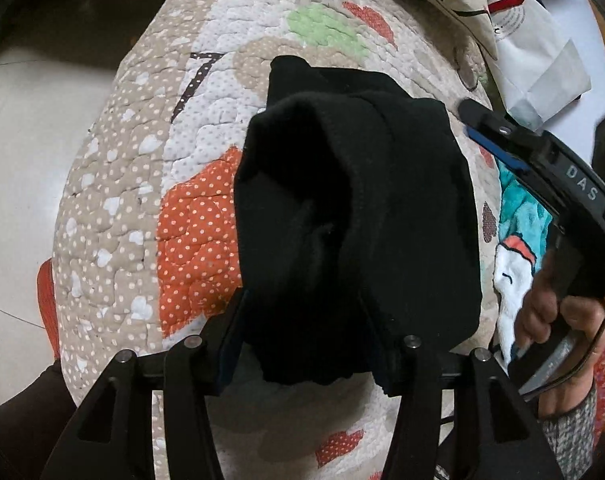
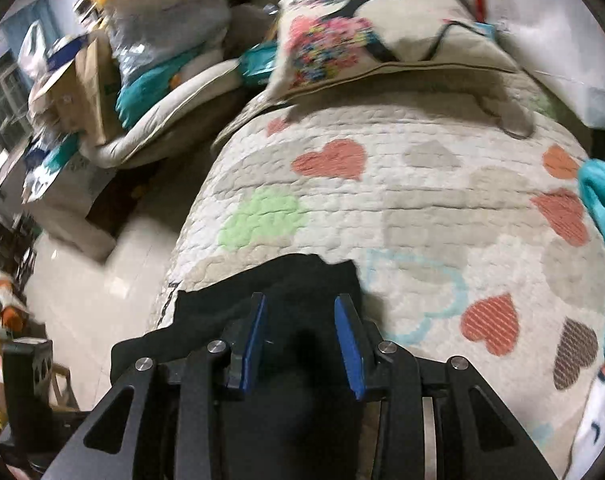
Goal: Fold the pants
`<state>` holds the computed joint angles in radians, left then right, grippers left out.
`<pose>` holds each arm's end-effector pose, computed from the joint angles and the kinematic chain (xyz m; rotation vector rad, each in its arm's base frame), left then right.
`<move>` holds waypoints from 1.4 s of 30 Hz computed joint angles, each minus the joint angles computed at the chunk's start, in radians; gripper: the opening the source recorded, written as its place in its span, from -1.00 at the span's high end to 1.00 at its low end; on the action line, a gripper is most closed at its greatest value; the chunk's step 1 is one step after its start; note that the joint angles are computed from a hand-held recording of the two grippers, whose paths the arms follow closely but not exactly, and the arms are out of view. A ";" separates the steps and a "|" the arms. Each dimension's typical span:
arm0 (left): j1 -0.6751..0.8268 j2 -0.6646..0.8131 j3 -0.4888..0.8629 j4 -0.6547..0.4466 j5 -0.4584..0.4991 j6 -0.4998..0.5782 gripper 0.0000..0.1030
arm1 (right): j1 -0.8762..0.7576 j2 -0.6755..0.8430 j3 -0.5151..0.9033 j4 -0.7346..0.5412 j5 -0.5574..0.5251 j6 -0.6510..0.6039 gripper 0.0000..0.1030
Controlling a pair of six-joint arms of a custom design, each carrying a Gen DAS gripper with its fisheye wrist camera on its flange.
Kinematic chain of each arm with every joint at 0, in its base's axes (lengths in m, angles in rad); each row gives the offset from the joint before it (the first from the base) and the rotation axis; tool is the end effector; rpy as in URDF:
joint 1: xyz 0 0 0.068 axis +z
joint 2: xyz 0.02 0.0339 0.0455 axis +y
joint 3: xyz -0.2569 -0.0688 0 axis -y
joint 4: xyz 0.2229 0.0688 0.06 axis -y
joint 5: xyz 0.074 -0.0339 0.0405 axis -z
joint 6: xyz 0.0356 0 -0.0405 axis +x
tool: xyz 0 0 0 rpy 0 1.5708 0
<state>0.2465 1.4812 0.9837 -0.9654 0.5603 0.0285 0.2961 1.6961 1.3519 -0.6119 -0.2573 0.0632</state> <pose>0.2303 0.0384 0.2122 -0.2665 2.8426 -0.7925 0.3271 0.1092 0.2611 -0.3992 2.5137 0.4679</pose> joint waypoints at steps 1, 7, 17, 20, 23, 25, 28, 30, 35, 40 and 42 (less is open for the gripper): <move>-0.008 0.014 0.017 -0.013 0.002 0.006 -0.05 | 0.011 0.029 0.024 -0.017 -0.021 -0.016 0.25; 0.090 0.174 0.190 -0.246 0.122 0.215 -0.12 | 0.060 0.283 0.235 -0.154 0.129 -0.004 0.26; 0.101 0.017 0.155 0.043 0.281 -0.027 -0.12 | -0.037 -0.064 -0.108 0.042 -0.020 0.051 0.12; -0.019 0.039 0.143 0.126 0.140 -0.105 -0.12 | -0.066 -0.152 -0.219 0.051 -0.091 0.039 0.12; 0.003 0.146 0.136 0.158 0.087 -0.180 -0.13 | -0.080 -0.178 -0.291 0.060 -0.112 0.033 0.12; 0.119 0.219 0.128 0.164 0.249 -0.222 -0.15 | -0.097 -0.183 -0.326 0.083 -0.113 0.043 0.12; 0.249 0.315 0.124 0.142 0.431 -0.250 -0.15 | -0.135 -0.195 -0.356 0.108 -0.149 0.062 0.12; 0.307 0.349 0.118 0.123 0.445 -0.258 -0.16 | -0.142 -0.204 -0.368 0.112 -0.155 0.055 0.12; 0.345 0.253 0.139 0.079 0.239 -0.187 -0.16 | -0.121 -0.210 -0.386 0.129 -0.107 0.049 0.11; 0.261 0.062 0.085 0.238 0.145 -0.205 -0.17 | -0.113 -0.231 -0.387 0.128 -0.094 0.059 0.07; 0.202 -0.002 0.055 0.276 0.107 -0.188 -0.20 | -0.111 -0.244 -0.390 0.126 -0.091 0.054 0.05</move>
